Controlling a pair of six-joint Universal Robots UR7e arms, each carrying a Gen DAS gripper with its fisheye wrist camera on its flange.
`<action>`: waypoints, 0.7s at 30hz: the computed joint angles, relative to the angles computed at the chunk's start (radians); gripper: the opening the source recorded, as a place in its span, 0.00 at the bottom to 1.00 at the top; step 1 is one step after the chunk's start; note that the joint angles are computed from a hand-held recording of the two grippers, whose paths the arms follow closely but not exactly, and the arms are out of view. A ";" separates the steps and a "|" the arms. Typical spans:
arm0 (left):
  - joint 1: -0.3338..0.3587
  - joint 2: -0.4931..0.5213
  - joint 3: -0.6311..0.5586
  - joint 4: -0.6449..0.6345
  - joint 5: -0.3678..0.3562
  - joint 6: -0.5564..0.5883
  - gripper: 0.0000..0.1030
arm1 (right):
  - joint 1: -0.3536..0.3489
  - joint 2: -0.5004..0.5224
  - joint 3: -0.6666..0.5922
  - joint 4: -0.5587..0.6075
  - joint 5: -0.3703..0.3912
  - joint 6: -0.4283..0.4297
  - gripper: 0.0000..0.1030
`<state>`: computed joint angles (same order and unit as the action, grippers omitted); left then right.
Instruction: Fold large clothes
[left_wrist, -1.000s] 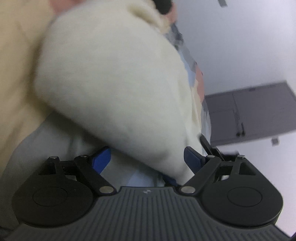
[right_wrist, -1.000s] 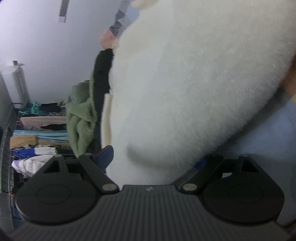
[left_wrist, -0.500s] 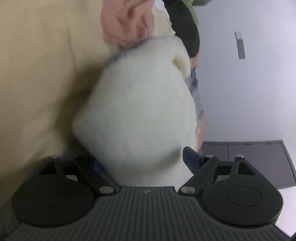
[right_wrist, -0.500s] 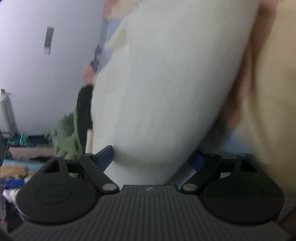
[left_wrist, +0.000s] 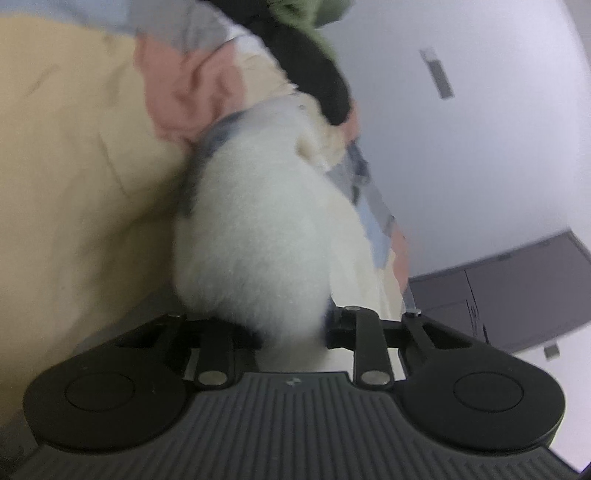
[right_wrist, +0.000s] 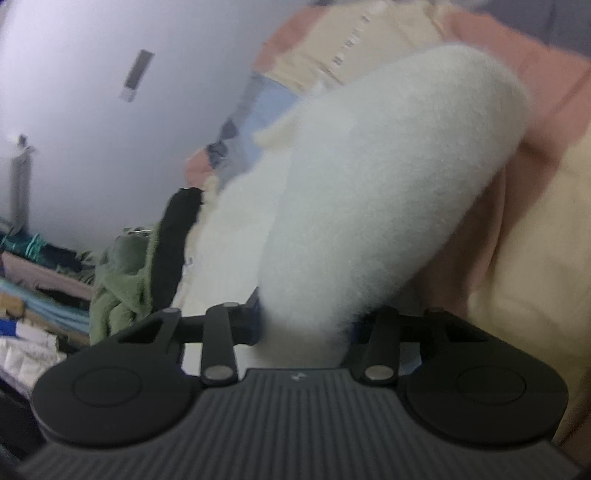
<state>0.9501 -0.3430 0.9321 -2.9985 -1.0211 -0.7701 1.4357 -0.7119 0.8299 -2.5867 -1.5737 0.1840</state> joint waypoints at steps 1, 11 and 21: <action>-0.012 -0.015 0.029 -0.024 0.007 0.021 0.29 | 0.001 -0.016 0.016 -0.003 0.007 -0.015 0.42; -0.122 -0.133 0.289 -0.217 0.091 0.117 0.29 | 0.003 -0.197 0.237 -0.057 0.090 -0.101 0.42; -0.080 -0.111 0.227 -0.105 0.013 0.055 0.59 | -0.005 -0.217 0.264 -0.009 0.054 -0.088 0.71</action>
<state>0.8701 -0.4541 1.1594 -3.1034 -1.0080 -0.7155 1.4303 -0.9294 1.0935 -2.5955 -1.5195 0.0959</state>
